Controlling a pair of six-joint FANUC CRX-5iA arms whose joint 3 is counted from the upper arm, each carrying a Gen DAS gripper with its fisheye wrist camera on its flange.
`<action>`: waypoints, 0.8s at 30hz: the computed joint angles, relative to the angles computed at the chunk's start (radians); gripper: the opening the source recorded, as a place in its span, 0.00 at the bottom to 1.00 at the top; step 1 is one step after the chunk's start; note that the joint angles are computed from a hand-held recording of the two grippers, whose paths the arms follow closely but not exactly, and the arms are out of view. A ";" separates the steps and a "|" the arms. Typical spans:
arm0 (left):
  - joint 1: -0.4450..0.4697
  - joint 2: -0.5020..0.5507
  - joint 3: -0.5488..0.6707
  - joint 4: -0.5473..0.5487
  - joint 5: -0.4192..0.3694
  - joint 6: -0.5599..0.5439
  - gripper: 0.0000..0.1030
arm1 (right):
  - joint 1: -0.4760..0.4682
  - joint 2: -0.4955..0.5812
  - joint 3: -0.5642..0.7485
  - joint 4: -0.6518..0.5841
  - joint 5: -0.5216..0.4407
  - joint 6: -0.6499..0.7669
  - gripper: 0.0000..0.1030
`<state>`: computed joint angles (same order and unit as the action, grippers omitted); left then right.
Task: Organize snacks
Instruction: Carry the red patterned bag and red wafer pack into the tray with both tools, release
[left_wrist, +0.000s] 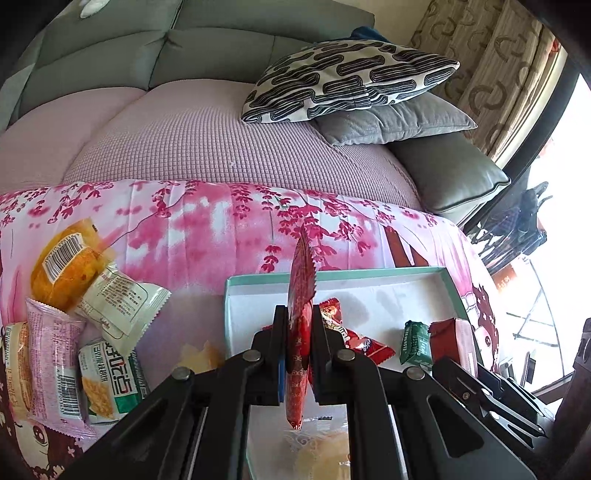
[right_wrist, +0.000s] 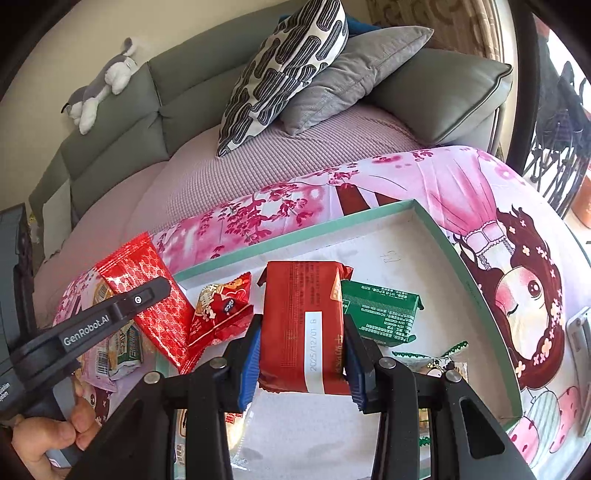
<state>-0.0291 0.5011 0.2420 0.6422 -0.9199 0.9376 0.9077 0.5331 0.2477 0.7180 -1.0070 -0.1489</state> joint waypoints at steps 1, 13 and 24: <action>-0.003 0.002 0.000 0.001 -0.002 -0.004 0.10 | 0.000 0.002 0.004 -0.006 -0.003 0.005 0.40; -0.008 0.027 0.004 0.030 -0.015 -0.010 0.10 | -0.002 0.034 0.063 -0.072 -0.055 0.066 0.41; 0.002 0.040 0.017 0.020 -0.019 0.031 0.12 | -0.002 0.046 0.090 -0.099 -0.070 0.101 0.41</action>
